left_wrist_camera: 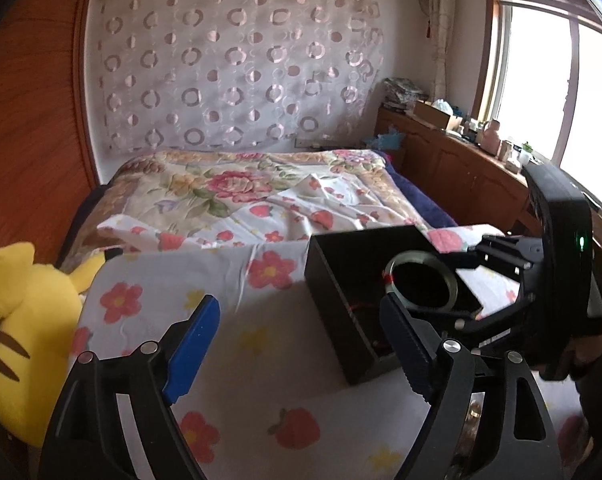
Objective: Organize jewelry
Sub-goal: 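Move both open grippers back to the jewelry pile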
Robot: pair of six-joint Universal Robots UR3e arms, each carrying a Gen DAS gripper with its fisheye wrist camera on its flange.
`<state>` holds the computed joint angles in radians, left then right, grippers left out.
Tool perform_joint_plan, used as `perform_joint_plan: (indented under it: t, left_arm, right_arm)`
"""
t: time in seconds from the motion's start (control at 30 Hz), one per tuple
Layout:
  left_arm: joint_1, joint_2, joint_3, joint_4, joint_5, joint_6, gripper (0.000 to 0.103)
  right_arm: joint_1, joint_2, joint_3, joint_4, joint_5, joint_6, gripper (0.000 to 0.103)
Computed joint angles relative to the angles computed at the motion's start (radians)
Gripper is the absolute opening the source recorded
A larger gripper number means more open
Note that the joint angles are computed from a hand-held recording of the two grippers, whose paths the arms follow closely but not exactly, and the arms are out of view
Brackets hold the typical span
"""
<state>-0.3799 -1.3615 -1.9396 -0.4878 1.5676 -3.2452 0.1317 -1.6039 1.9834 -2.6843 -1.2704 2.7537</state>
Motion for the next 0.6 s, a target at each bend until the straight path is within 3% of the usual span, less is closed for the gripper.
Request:
perform_joint_plan:
  t: [0.13,0.3,0.47,0.6]
  left_arm:
    - [0.0,0.045,-0.05,-0.008,0.006,-0.016,0.081]
    - [-0.004,0.124,-0.117,-0.03,0.014,-0.03,0.081]
    - [-0.019,0.208,-0.182,-0.053,0.01,-0.058,0.081]
    - [-0.053,0.259,-0.23,-0.062,0.026,-0.084,0.081]
  right_arm:
    - [0.009,0.003,-0.013,0.001,-0.014,-0.001,0.086]
    - [-0.012,-0.059,0.015,0.009,-0.008,0.005,0.086]
    - [-0.094,-0.287,0.161,0.057,0.068,0.013,0.086]
    - [-0.177,-0.53,0.285,0.179,0.133,-0.011,0.085]
